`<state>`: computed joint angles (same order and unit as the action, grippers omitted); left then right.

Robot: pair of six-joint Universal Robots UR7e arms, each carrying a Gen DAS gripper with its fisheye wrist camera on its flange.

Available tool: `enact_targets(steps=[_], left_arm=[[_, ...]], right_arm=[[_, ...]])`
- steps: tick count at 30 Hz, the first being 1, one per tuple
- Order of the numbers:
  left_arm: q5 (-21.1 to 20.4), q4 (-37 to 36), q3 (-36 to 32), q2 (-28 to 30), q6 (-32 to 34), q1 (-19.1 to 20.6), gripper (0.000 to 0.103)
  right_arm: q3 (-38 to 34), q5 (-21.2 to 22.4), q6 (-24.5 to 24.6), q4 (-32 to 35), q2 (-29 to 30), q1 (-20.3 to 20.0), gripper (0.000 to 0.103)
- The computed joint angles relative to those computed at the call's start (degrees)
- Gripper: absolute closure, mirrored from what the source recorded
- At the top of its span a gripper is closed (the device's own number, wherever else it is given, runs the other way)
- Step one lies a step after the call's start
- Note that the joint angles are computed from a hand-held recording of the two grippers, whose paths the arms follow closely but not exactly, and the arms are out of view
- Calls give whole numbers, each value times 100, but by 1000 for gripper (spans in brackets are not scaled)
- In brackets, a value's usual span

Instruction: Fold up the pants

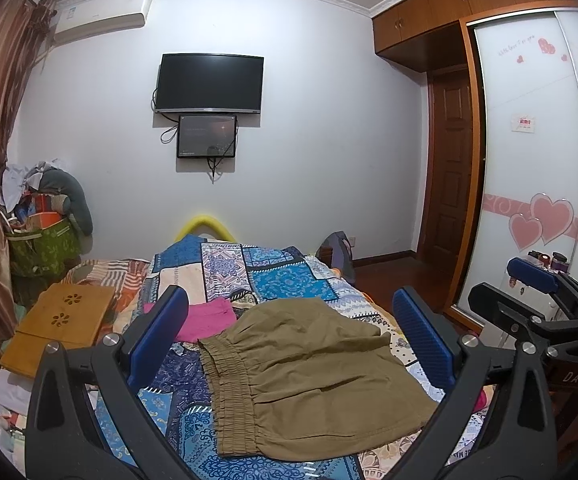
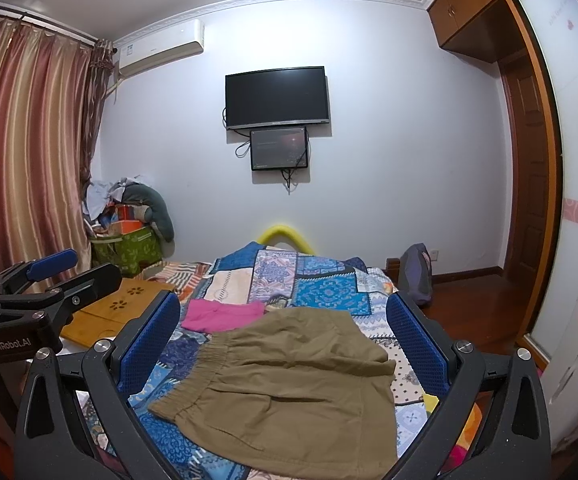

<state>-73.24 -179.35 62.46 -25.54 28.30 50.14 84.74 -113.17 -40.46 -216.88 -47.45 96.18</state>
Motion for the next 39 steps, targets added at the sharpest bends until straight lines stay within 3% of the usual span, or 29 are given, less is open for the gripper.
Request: enact_targets(steps=[39], left_arm=[[-14,146,-209,133,-9,16,0]], right_arm=[[5,-68,-27,46,-39,-38,0]])
